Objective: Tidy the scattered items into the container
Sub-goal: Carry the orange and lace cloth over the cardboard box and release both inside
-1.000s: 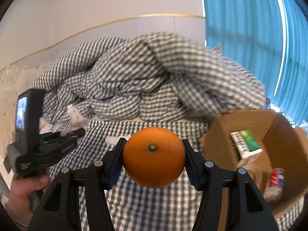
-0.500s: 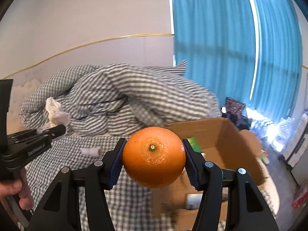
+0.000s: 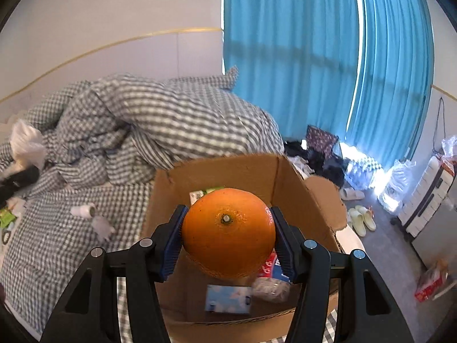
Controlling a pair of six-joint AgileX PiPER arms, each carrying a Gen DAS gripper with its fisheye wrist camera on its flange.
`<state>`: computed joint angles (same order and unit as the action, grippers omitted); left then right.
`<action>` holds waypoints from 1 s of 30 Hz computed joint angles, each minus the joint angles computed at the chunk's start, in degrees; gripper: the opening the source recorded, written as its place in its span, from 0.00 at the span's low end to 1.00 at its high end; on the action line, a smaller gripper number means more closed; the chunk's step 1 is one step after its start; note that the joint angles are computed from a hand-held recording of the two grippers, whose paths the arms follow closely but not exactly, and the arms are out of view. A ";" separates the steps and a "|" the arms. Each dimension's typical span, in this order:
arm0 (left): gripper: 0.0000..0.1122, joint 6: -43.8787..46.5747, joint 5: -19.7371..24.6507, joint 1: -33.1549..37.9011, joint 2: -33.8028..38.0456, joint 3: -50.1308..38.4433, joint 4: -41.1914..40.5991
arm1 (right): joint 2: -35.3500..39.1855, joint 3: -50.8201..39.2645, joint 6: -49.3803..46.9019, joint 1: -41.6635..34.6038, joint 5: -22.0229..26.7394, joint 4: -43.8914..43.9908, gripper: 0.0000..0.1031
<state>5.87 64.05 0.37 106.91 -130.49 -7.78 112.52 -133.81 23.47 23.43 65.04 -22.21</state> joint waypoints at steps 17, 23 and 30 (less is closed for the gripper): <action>0.12 -0.38 1.17 -4.94 3.21 -4.50 1.21 | -8.87 16.69 7.83 -2.07 -10.62 -7.51 0.86; 0.12 -1.65 2.50 -9.80 6.06 -6.88 2.16 | -14.30 22.66 8.14 -5.00 -12.10 -6.88 0.86; 0.12 -2.38 2.86 -16.85 10.16 -9.90 4.49 | -18.95 28.85 8.30 -9.21 -14.40 -5.06 0.86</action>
